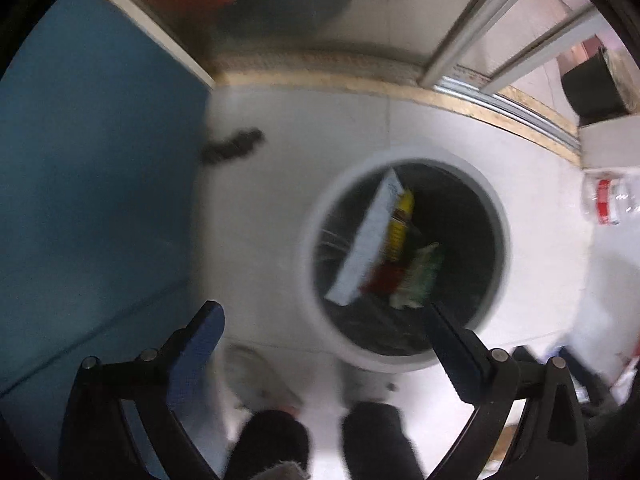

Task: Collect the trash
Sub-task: 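Open both tools over the bin, releasing the box and packet, then swing both tools back toward the counter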

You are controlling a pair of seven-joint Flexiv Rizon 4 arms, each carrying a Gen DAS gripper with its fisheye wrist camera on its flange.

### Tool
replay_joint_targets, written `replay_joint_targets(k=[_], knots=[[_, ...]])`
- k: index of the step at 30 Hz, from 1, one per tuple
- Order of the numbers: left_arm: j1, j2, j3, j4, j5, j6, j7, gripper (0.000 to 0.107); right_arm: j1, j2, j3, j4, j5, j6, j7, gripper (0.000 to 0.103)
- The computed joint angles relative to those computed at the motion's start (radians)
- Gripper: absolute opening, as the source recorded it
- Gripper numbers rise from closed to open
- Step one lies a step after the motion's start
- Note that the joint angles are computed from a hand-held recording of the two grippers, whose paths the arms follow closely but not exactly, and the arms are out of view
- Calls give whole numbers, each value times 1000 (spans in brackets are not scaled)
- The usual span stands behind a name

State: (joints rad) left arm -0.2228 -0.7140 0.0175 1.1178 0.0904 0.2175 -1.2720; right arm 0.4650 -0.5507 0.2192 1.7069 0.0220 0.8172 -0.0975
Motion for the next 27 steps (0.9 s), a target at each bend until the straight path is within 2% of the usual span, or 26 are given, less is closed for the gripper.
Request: replay_joint_targets(k=[4,10,14,20,26,27], knots=[[-5,84,10,67,37,70,24,102,24,53,-13,-27,-56,-124,20,103],[3,192,-2,81,28,22,43,102,42,165,-16,-66,-114,-292,40,103],[13,254,-17,54,4,-49,56,102,55,249,-10,-108,-147,-413,56,103],[35,325,-38,-61,-46,-220,81,102,83,354,4,-225,-200,-632,77,103],[56,352,-50,-242,-81,-384,97,102,134,388,18,-435,-250,-863,81,103],[66,346,-54,-297,-98,-434,97,102,148,387,19,-483,-264,-904,81,103]])
